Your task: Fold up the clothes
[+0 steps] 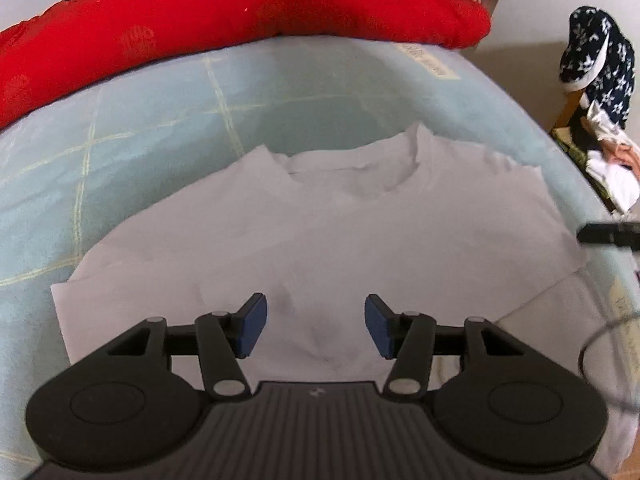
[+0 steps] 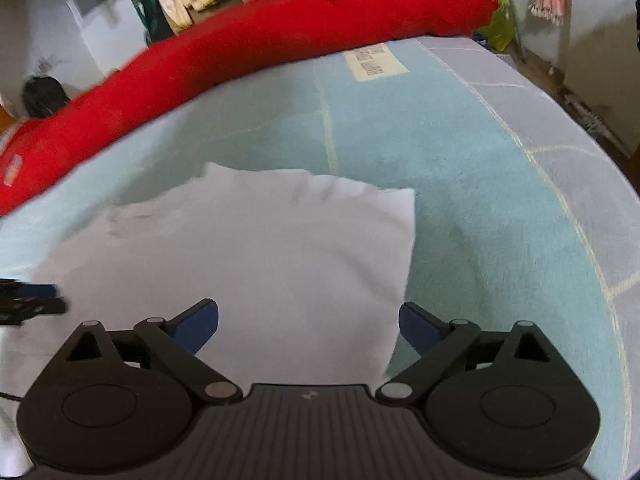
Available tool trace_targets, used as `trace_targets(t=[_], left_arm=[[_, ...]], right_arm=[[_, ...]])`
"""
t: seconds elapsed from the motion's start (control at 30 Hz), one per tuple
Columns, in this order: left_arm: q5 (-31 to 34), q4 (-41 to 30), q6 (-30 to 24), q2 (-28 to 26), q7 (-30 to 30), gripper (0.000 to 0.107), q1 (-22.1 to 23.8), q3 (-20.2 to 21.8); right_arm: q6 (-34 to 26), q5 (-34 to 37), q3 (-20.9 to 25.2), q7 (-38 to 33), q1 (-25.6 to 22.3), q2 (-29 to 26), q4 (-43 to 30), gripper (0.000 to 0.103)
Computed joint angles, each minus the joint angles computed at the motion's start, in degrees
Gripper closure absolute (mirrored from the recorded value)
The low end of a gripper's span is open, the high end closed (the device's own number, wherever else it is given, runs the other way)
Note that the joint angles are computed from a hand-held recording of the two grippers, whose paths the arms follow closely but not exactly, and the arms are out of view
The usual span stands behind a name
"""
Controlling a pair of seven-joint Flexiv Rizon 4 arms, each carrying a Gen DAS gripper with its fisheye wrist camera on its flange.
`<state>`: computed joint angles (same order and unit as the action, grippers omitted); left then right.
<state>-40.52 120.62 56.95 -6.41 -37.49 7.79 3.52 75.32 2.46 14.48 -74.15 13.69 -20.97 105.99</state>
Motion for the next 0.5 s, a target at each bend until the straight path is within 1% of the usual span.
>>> trace_targets(t=[0.03,0.07,0.1,0.13,0.2,0.23,0.3,0.4,0.5], left_arm=[[0.1,0.1,-0.4,0.1,0.3,0.053,-0.1,-0.1],[0.2,0.3,-0.8,0.2,0.5,0.053,-0.2,-0.1],[1.0,0.3,-1.3,0.2,0.5,0.053,-0.3,0.0],[2.0,0.3,-1.3,-0.1,0.1,0.053,-0.4,0.0],[2.5,0.7,-0.3,-0.2,0.3,0.053,-0.7,-0.1],[2.6,0.7,-0.2,-0.2,0.2,0.053,-0.7,-0.1],[2.6,0.8,-0.2,-0.2,-0.1,0.052,-0.8,-0.2],[2.6,0.7,-0.2,-0.3,-0.6,0.051,-0.8,-0.2],[3.8,0.4,-0.1,-0.2,-1.5,0.05,-0.8,-0.1]], right_arm=[[-0.6,-0.4,0.1,0.0,0.2,0.9,1.0,0.003],[-0.5,-4.4,-1.6,2.4,1.4,2.0,3.1,0.003],[-0.3,-8.6,-5.1,5.1,4.3,3.3,5.3,0.003],[-0.3,-14.7,-9.5,9.2,7.6,4.2,7.8,0.003],[-1.6,-25.0,-14.5,16.6,10.6,4.7,10.3,0.003],[-2.7,-28.8,-15.8,18.8,11.1,5.0,11.1,0.003],[-4.9,-35.8,-17.9,23.2,11.7,5.5,12.6,0.003],[-3.5,-40.7,-18.5,28.3,10.4,4.6,12.8,0.003],[-6.3,-44.3,-18.6,33.7,9.7,3.8,11.5,0.0]])
